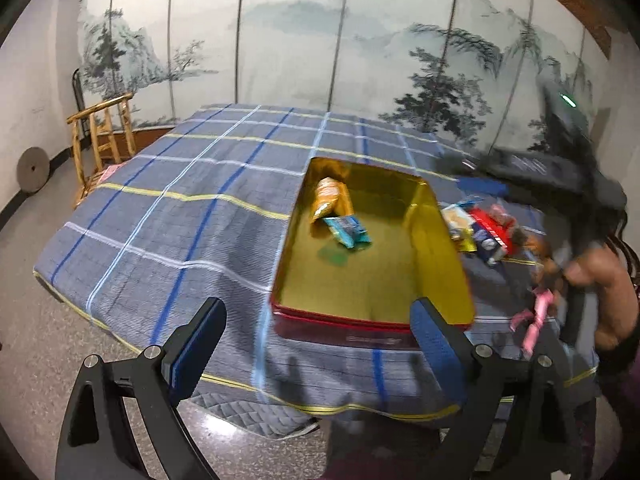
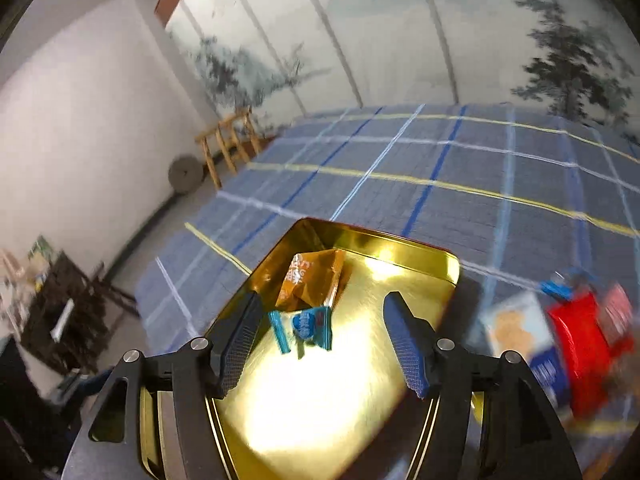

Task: Organize snacks
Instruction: 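Reach the right gripper to the clear peanut bag and grasp it, then grasp the grey square cake with the left gripper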

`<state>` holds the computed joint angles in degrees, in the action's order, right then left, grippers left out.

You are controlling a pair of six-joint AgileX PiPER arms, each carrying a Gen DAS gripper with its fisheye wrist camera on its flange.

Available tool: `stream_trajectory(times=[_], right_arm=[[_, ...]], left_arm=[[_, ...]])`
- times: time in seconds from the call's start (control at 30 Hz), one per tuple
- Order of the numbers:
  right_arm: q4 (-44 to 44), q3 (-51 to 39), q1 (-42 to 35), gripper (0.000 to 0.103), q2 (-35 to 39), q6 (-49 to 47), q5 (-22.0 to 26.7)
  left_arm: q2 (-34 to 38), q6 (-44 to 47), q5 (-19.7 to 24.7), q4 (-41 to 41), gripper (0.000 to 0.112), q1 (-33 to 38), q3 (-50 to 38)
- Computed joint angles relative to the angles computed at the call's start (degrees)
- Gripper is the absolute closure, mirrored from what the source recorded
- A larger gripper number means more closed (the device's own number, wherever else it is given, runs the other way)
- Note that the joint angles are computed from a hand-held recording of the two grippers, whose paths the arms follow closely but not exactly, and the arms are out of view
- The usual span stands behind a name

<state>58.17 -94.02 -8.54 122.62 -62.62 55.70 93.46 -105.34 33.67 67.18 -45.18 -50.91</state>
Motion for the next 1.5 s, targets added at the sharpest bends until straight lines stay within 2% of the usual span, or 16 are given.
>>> stream_trajectory(times=[0.1,0.2,0.33,0.4,0.47,0.57,0.67,0.83,0.9,0.93,0.97,1.13,1.27,1.33,1.43,1.5], right_arm=[[3.2,13.2,-7.9,0.034,-7.6,-7.5,-2.4],[0.7,25.4,-15.4,0.027,-14.3,-10.9,-13.0],[-7.4,26.1,-22.7,0.027,-12.8,-0.9,-16.0],[-10.6,23.0,-24.3,0.027,-9.8,7.1,-14.5],[-9.9,20.3,-24.3,0.027,-7.3,10.2,-12.9],[-11.5,17.9,-21.3,0.027,-5.2,15.6,-15.2],[-17.0,15.2,-18.9,0.024,-2.5,22.1,-15.9],[-14.0,23.7,-15.4,0.024,-5.7,8.3,-27.7],[-12.4,27.7,-14.6,0.043,-7.4,0.1,-33.0],[-12.3,27.8,-15.2,0.057,-7.5,-2.9,-33.3],[-11.3,27.1,-16.7,0.063,-7.2,-7.0,-31.2],[-14.2,20.4,-24.3,0.064,-4.2,-9.5,-23.4],[-15.9,12.9,-30.4,0.064,-0.4,-7.0,-19.2],[-15.7,9.1,-32.6,0.064,1.5,-6.0,-17.5],[-16.1,2.7,-34.7,0.064,4.7,-4.0,-16.3],[-16.2,-1.5,-35.6,0.064,6.8,-2.9,-15.0]], left_arm=[[0.6,0.3,0.1,0.8,0.021,-1.8,-1.0],[2.4,1.7,-0.6,0.5,0.021,-3.0,-3.2],[5.2,4.9,-3.6,-2.2,0.021,-3.9,-6.8],[6.1,7.0,-4.0,-3.8,0.021,-5.0,-8.1],[6.3,8.3,-2.7,-3.9,0.021,-6.6,-8.6],[6.3,7.3,1.3,-2.2,0.021,-9.1,-8.4],[5.8,7.6,1.4,-3.0,0.021,-9.0,-7.5],[6.4,8.7,-0.1,-5.2,0.021,-7.5,-7.9],[6.6,10.9,-0.6,-6.1,0.021,-7.3,-8.6],[6.8,11.5,-0.1,-6.4,0.021,-7.5,-9.3],[7.1,12.5,0.4,-6.5,0.021,-7.8,-10.0],[8.8,20.3,0.9,-9.4,0.021,-7.6,-15.8],[12.4,34.6,-2.1,-18.8,0.021,-5.9,-24.8],[16.6,46.0,-3.1,-28.1,0.021,-4.5,-32.4],[26.2,62.8,1.4,-42.0,0.019,-2.9,-49.6],[33.9,70.2,1.8,-48.5,0.018,-1.4,-61.1]])
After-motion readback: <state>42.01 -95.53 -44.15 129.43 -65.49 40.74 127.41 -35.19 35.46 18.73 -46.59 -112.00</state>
